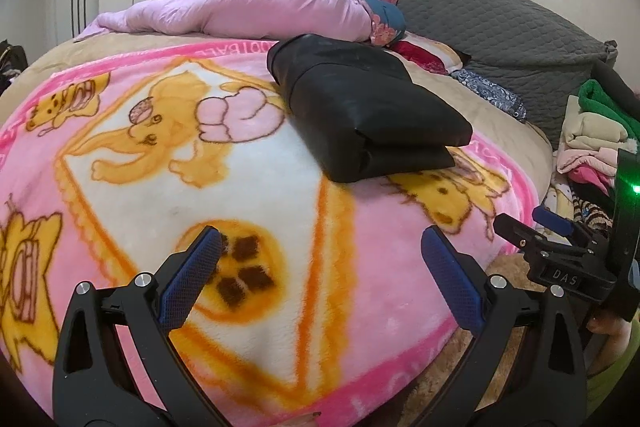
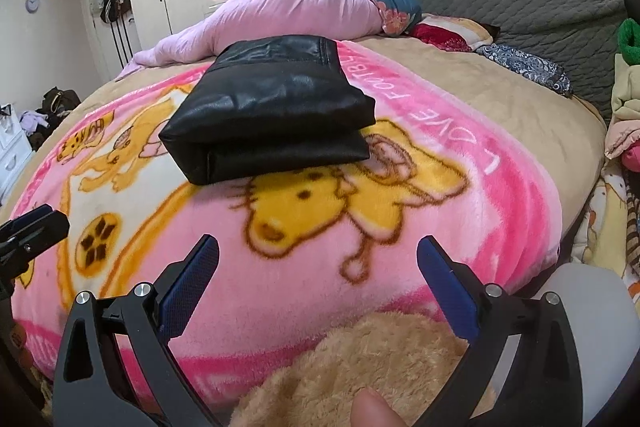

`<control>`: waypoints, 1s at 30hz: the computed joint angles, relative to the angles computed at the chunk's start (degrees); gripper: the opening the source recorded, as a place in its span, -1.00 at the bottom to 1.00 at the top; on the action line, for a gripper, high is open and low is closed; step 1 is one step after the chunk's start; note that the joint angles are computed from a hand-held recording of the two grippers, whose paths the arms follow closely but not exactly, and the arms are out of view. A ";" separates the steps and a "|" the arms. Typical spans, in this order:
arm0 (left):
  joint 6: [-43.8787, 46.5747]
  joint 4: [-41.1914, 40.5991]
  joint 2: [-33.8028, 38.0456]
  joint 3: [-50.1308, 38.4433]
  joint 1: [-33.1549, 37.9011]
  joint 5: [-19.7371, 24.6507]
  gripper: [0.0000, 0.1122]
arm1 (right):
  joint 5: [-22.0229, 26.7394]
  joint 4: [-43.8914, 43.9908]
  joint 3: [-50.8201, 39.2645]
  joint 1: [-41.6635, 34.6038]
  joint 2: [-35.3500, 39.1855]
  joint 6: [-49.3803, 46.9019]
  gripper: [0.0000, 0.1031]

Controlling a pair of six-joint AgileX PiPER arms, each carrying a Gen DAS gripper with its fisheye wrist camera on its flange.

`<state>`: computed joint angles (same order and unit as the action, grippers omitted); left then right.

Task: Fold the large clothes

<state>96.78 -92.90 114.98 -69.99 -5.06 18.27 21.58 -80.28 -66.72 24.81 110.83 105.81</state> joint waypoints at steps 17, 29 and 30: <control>2.87 -2.10 -0.05 0.70 -0.01 -0.05 0.67 | -1.07 -2.13 2.11 -1.45 -1.03 4.08 0.92; 6.12 -4.96 -0.91 1.77 0.09 -0.81 0.67 | -0.52 -0.58 1.17 -0.43 -0.34 0.97 0.92; 6.01 -4.95 -0.99 1.82 0.15 -0.72 0.67 | -0.51 -0.80 1.24 -0.38 -0.38 1.20 0.92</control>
